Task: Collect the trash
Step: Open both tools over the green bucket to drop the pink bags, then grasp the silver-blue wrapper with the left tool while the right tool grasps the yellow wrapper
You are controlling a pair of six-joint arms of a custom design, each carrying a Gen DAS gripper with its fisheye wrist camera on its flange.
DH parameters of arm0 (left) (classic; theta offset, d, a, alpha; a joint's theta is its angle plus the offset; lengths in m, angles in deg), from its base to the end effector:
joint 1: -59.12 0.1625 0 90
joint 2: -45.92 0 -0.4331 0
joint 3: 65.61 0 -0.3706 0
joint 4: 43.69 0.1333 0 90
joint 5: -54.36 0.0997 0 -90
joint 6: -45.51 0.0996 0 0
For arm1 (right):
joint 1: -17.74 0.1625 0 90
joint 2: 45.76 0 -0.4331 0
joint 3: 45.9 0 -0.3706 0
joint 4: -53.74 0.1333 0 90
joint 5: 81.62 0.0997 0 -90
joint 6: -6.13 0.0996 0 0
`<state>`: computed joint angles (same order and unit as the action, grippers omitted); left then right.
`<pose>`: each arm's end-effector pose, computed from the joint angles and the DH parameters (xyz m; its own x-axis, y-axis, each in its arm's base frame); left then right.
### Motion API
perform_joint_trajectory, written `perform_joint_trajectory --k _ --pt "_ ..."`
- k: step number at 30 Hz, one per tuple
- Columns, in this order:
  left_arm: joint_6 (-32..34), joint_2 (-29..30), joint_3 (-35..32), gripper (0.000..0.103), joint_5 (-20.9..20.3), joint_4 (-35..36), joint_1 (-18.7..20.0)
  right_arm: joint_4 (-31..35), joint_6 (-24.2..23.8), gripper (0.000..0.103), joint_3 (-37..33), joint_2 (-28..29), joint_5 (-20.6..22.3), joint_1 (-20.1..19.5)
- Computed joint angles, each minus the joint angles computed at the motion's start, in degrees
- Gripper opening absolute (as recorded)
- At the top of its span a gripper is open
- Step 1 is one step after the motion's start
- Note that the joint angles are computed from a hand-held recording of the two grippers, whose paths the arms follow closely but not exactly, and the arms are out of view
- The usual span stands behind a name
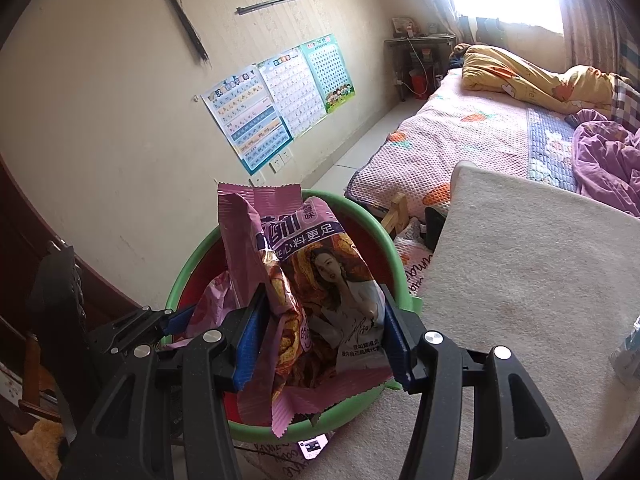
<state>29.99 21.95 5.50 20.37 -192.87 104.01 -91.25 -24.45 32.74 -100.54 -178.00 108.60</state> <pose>-0.3839 -0.6872 0.0331 -0.6836 0.0793 -0.7255 0.5293 0.7384 -0.4180 0.1331 -0.7233 0.3332 -0.8497 -0.3988 0.3449 -0.5170 0.7585 -0.3967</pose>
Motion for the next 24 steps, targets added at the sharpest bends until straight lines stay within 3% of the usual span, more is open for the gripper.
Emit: perform_joint_trajectory --k 2,6,11,14,21,24 --pt "-1.5 0.0 -0.4 0.050 0.0 1.7 0.1 0.2 0.2 0.054 -0.1 0.1 0.6 -0.1" --pt "-3.8 -0.7 0.9 0.062 1.1 1.9 -0.1 0.7 0.4 0.064 0.1 -0.3 1.9 -0.3" --pt "-6.9 -1.1 1.6 0.063 2.4 3.5 -0.8 -0.4 0.4 0.067 2.3 -2.6 2.2 -1.0" --pt "-7.3 -0.8 2.0 0.063 3.0 2.4 -1.6 -3.9 0.2 0.067 5.2 -5.5 0.2 -2.5" --pt "-5.3 2.4 -0.7 0.063 3.1 -0.6 -4.2 -17.3 3.0 0.067 13.6 -15.6 -8.2 -10.4" --pt "-4.0 5.2 -4.1 0.063 2.0 -0.5 -5.3 -19.1 4.6 0.068 14.6 -18.8 -10.5 -14.4"
